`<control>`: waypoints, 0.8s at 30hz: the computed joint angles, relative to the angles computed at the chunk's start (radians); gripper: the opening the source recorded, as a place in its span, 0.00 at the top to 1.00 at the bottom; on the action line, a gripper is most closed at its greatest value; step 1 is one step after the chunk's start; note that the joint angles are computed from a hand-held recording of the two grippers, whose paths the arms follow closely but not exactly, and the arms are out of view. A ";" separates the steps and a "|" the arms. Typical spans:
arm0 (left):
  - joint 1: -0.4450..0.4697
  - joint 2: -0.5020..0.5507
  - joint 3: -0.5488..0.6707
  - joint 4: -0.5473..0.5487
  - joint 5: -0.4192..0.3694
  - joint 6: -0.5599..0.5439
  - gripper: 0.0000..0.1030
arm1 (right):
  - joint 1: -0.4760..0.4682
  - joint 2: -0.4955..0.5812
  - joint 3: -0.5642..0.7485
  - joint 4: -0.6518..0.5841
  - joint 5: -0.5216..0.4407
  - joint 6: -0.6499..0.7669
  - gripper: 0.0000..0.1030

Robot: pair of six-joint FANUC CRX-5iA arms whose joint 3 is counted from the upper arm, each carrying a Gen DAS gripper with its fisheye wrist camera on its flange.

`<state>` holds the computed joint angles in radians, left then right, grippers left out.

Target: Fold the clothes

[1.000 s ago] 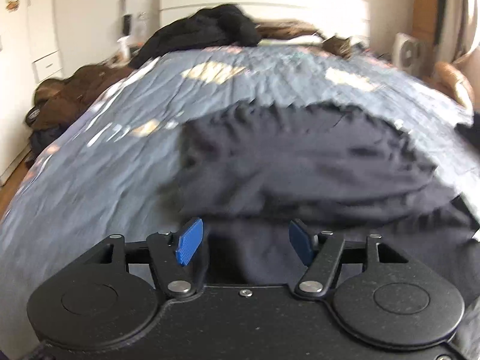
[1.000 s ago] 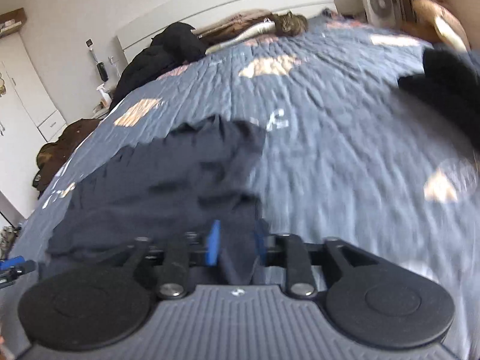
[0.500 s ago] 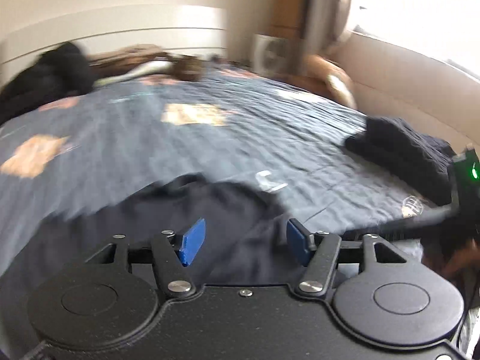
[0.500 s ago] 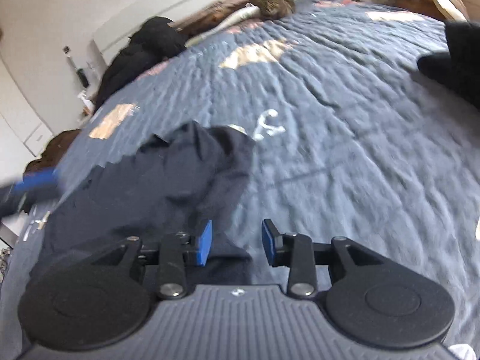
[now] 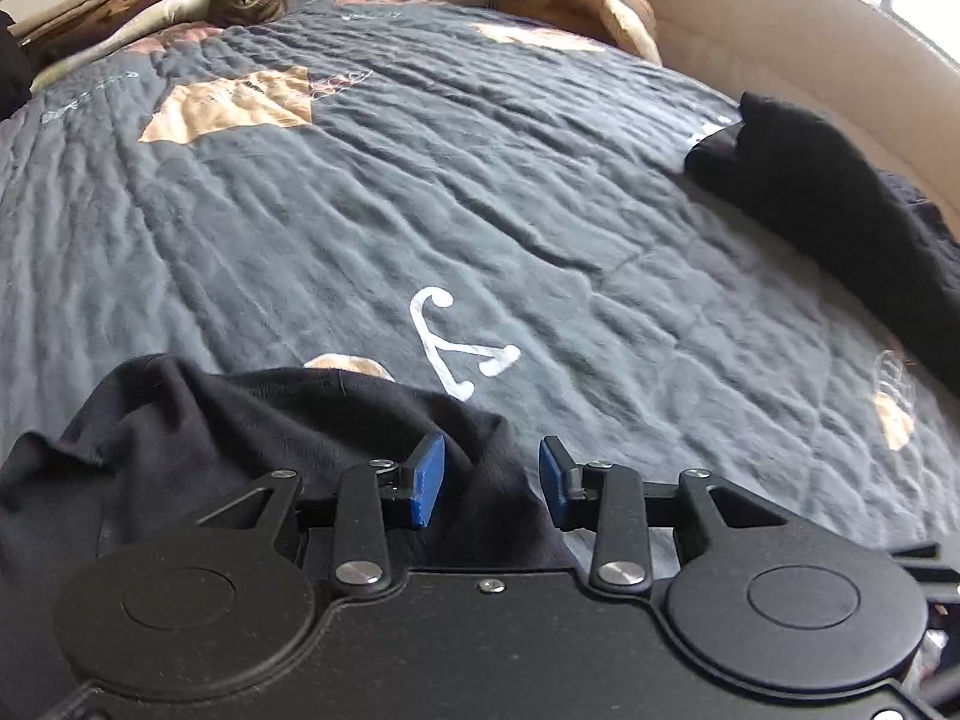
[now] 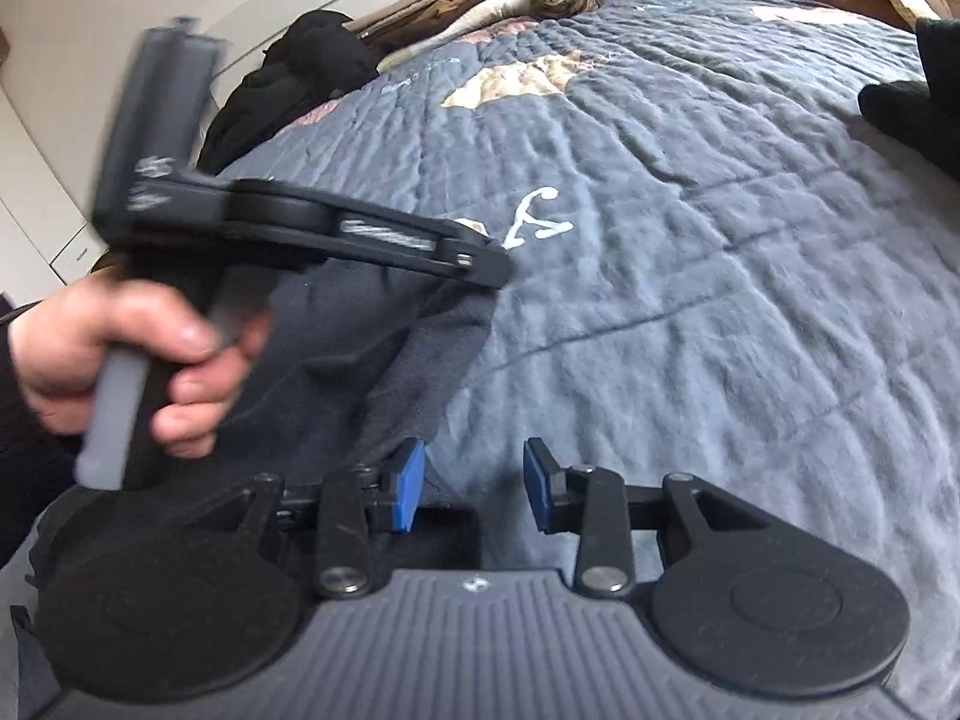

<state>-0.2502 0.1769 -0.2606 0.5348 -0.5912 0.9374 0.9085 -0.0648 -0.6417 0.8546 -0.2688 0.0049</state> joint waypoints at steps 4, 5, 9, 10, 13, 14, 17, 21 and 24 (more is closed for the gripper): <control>-0.003 0.031 0.062 -0.096 -0.047 0.072 0.84 | -0.009 0.011 -0.017 0.116 0.012 -0.104 0.67; -0.001 0.030 0.056 -0.083 -0.044 0.063 0.91 | -0.010 0.014 -0.019 0.135 0.012 -0.125 0.72; 0.010 0.007 0.013 -0.023 0.020 0.039 0.95 | 0.022 0.025 0.018 -0.031 -0.025 0.004 1.00; 0.011 -0.001 0.000 -0.009 0.046 0.036 0.95 | 0.024 0.025 0.017 -0.020 -0.034 0.005 1.00; 0.020 -0.015 -0.031 0.048 0.124 0.042 0.95 | 0.022 0.025 0.012 0.007 -0.050 -0.016 1.00; 0.022 -0.013 -0.031 0.055 0.137 0.048 0.95 | 0.019 0.025 0.009 0.018 -0.052 -0.029 1.00; 0.026 0.020 0.029 -0.015 0.088 0.106 0.95 | 0.018 0.024 0.007 0.022 -0.056 -0.028 1.00; 0.016 0.045 0.094 -0.119 0.004 0.167 0.92 | 0.011 0.018 0.009 0.003 -0.027 0.009 0.98; 0.015 0.047 0.092 -0.117 -0.010 0.156 0.92 | 0.011 -0.005 0.016 -0.041 -0.011 0.098 0.94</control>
<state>-0.2355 0.2241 -0.1684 0.4179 -0.6009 1.0937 0.9193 -0.0697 -0.6255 0.8137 -0.2797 0.1025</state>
